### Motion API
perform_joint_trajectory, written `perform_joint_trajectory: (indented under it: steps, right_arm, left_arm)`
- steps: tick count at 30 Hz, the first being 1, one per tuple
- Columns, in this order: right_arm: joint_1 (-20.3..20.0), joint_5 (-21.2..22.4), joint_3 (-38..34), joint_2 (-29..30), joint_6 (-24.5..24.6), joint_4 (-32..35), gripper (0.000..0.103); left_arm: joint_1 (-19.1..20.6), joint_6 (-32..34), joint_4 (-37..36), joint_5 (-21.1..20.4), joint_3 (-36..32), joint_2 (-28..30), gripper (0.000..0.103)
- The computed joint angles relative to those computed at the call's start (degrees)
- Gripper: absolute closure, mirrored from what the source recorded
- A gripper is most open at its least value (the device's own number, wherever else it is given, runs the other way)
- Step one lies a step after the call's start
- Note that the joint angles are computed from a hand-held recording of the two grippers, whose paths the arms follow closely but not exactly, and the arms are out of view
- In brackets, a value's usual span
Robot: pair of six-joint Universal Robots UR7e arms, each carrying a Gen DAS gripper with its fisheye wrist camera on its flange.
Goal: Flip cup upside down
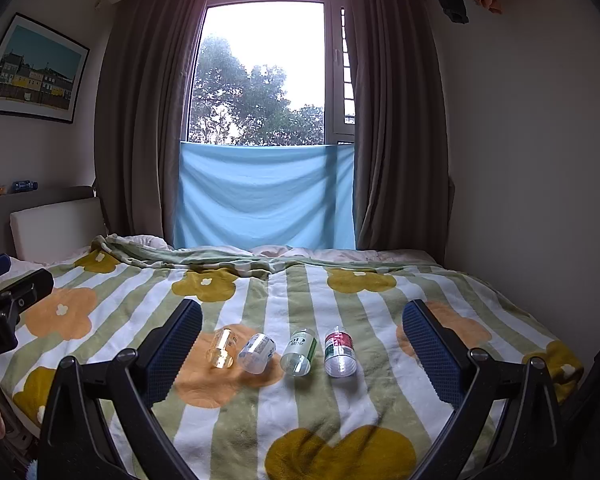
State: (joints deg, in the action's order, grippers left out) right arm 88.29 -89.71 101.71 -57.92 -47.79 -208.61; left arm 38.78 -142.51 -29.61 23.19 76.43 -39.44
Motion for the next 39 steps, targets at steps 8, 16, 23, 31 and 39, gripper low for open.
perform_joint_trajectory:
  steps: [8, 16, 23, 31, 39]
  right_arm:
    - [0.11, -0.15, 0.08, 0.06, 0.01, -0.17, 0.003]
    - [0.09, -0.08, 0.15, 0.05, 0.03, -0.15, 0.003]
    - [0.15, -0.22, 0.23, 0.05, 0.06, -0.04, 0.003]
    - [0.14, -0.2, 0.33, 0.15, -0.01, 0.02, 0.003]
    - [-0.04, -0.37, 0.45, 0.42, 0.09, 0.01, 0.003]
  left_arm:
    - [0.02, -0.2, 0.32, 0.07, -0.1, -0.03, 0.0]
    - [0.03, -0.58, 1.07, 0.3, -0.74, 0.23, 0.0]
    - [0.02, -0.03, -0.07, 0.4, -0.68, 0.45, 0.0]
    - [0.42, -2.15, 2.46, 0.72, -1.47, 0.78, 0.0]
    - [1.25, -4.63, 5.82, 1.6, -2.99, 1.36, 0.0]
